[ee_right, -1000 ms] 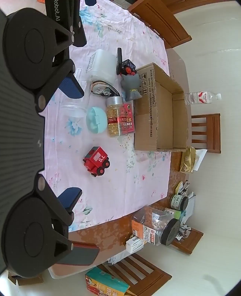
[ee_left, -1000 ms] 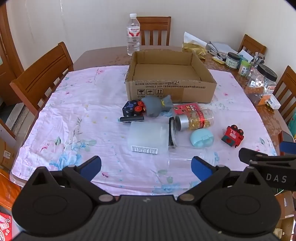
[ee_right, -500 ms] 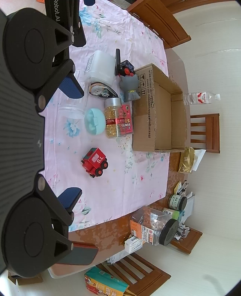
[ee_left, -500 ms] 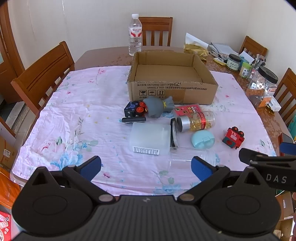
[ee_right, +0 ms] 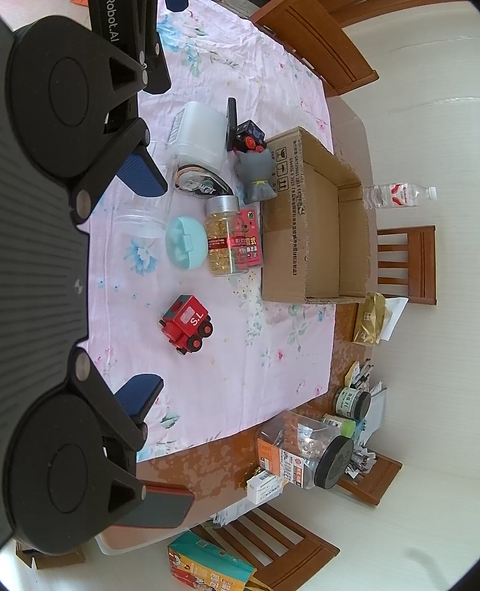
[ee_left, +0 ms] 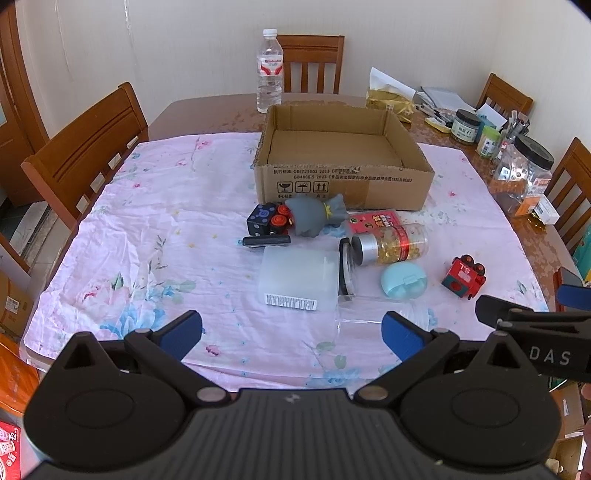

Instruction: Organize rigid objects

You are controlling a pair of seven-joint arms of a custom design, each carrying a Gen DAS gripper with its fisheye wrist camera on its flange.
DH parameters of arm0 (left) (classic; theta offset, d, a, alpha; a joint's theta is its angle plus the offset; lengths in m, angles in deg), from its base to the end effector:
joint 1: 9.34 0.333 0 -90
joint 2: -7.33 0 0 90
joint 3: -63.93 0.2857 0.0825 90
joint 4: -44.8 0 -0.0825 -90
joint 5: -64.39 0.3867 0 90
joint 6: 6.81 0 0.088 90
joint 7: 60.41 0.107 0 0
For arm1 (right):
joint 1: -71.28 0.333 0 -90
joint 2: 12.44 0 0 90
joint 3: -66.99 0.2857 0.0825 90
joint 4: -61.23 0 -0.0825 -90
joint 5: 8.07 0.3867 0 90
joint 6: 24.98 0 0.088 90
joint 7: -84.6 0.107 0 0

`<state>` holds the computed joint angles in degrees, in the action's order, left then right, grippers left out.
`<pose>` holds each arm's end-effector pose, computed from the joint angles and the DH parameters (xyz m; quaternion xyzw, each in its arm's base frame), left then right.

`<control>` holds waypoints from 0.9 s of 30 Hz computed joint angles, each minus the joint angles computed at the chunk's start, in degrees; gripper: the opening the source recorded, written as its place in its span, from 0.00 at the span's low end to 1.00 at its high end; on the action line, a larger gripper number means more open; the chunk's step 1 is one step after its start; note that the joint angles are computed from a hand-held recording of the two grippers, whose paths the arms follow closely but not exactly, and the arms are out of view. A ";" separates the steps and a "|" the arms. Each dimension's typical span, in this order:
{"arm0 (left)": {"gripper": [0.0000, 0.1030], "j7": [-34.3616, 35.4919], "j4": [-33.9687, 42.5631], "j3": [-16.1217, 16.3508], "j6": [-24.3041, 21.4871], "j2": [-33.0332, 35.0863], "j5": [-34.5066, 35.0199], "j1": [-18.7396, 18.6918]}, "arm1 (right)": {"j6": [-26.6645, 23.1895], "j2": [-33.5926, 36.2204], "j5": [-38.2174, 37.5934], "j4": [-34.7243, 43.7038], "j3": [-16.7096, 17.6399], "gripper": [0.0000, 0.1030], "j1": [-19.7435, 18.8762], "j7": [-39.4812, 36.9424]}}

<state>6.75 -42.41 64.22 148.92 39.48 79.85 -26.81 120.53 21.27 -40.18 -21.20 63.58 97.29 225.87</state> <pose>0.6973 -0.2264 0.3782 -0.6305 0.7060 -0.2414 0.2139 0.6763 0.2980 0.3772 -0.6346 0.6991 -0.2552 0.2084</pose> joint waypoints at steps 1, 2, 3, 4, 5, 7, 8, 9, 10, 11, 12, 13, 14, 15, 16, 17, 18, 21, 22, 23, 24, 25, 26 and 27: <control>1.00 -0.06 0.14 0.07 -0.09 0.05 0.06 -0.09 | 0.10 -0.07 -0.04 -0.11 -0.05 1.00 0.00 0.10; 1.00 -0.11 0.14 0.13 -0.08 0.03 0.12 -0.14 | 0.11 -0.09 -0.02 -0.10 -0.05 1.00 -0.01 0.12; 1.00 -0.15 0.31 0.12 -0.20 0.10 0.11 -0.18 | 0.16 -0.12 0.00 -0.15 -0.06 1.00 -0.02 0.21; 0.99 -0.04 0.27 0.02 -0.17 0.08 0.01 -0.09 | 0.08 -0.08 0.01 -0.09 -0.06 1.00 -0.02 0.19; 0.99 -0.04 0.31 -0.03 -0.19 0.11 -0.06 -0.08 | 0.11 -0.14 -0.02 -0.14 -0.08 1.00 -0.01 0.25; 1.00 -0.12 0.36 0.01 -0.30 0.12 -0.05 -0.16 | 0.15 -0.14 -0.01 -0.18 -0.05 1.00 -0.06 0.18; 1.00 -0.25 0.38 0.08 -0.35 0.09 0.03 -0.26 | 0.20 -0.22 0.01 -0.26 -0.04 1.00 -0.09 0.16; 1.00 -0.13 0.34 0.03 -0.19 0.14 0.01 -0.15 | 0.14 -0.12 0.03 -0.15 -0.04 1.00 -0.07 0.22; 1.00 -0.20 0.47 0.09 -0.28 0.19 0.08 -0.24 | 0.05 -0.13 0.11 -0.11 -0.01 1.00 -0.10 0.19; 1.00 -0.27 0.58 0.14 -0.31 0.26 0.15 -0.30 | 0.01 -0.15 0.11 -0.08 -0.03 1.00 -0.11 0.19; 1.00 -0.32 0.65 0.16 -0.31 0.30 0.19 -0.33 | 0.09 -0.21 0.11 -0.14 -0.04 1.00 -0.15 0.18; 1.00 -0.45 0.66 0.23 -0.27 0.29 0.29 -0.42 | 0.17 -0.29 0.16 -0.23 0.01 1.00 -0.22 0.09; 1.00 -0.55 0.49 0.28 -0.12 0.20 0.38 -0.46 | 0.16 -0.27 0.15 -0.19 -0.01 1.00 -0.21 0.12; 1.00 -0.75 0.43 0.36 -0.06 0.15 0.49 -0.57 | 0.27 -0.33 0.14 -0.27 -0.03 1.00 -0.24 0.14; 1.00 -0.85 0.41 0.37 -0.10 0.12 0.54 -0.59 | 0.30 -0.37 0.20 -0.31 0.01 1.00 -0.30 0.07; 1.00 -0.80 0.41 0.32 -0.14 0.11 0.53 -0.53 | 0.28 -0.42 0.25 -0.33 0.06 1.00 -0.34 -0.05; 1.00 -0.89 0.38 0.30 -0.18 0.06 0.52 -0.55 | 0.37 -0.42 0.10 -0.39 -0.04 1.00 -0.25 0.11; 1.00 -0.67 0.10 -0.10 0.11 -0.14 0.04 -0.20 | 0.55 -0.47 0.39 -0.39 0.13 1.00 -0.51 -0.25; 1.00 -0.61 0.01 -0.19 0.19 -0.21 -0.12 -0.13 | 0.62 -0.53 0.27 -0.43 0.05 1.00 -0.48 -0.28; 1.00 -0.59 0.02 -0.24 0.15 -0.26 -0.27 -0.10 | 0.59 -0.58 0.16 -0.43 0.00 1.00 -0.42 -0.31; 1.00 -0.57 0.10 -0.27 0.11 -0.26 -0.39 -0.07 | 0.52 -0.58 0.17 -0.35 0.02 1.00 -0.45 -0.47; 1.00 -0.62 0.09 -0.25 0.18 -0.31 -0.41 -0.11 | 0.61 -0.61 0.05 -0.39 -0.03 1.00 -0.39 -0.42; 1.00 -0.55 0.09 -0.29 0.27 -0.35 -0.46 -0.10 | 0.72 -0.64 0.09 -0.39 0.00 1.00 -0.48 -0.58; 1.00 -0.31 0.24 -0.41 0.22 -0.31 -0.61 -0.01 | 0.71 -0.65 0.20 -0.33 0.06 1.00 -0.56 -0.71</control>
<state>6.44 -42.18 63.81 149.15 39.17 79.25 -26.81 121.24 20.62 -39.98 -21.53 63.64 96.73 225.16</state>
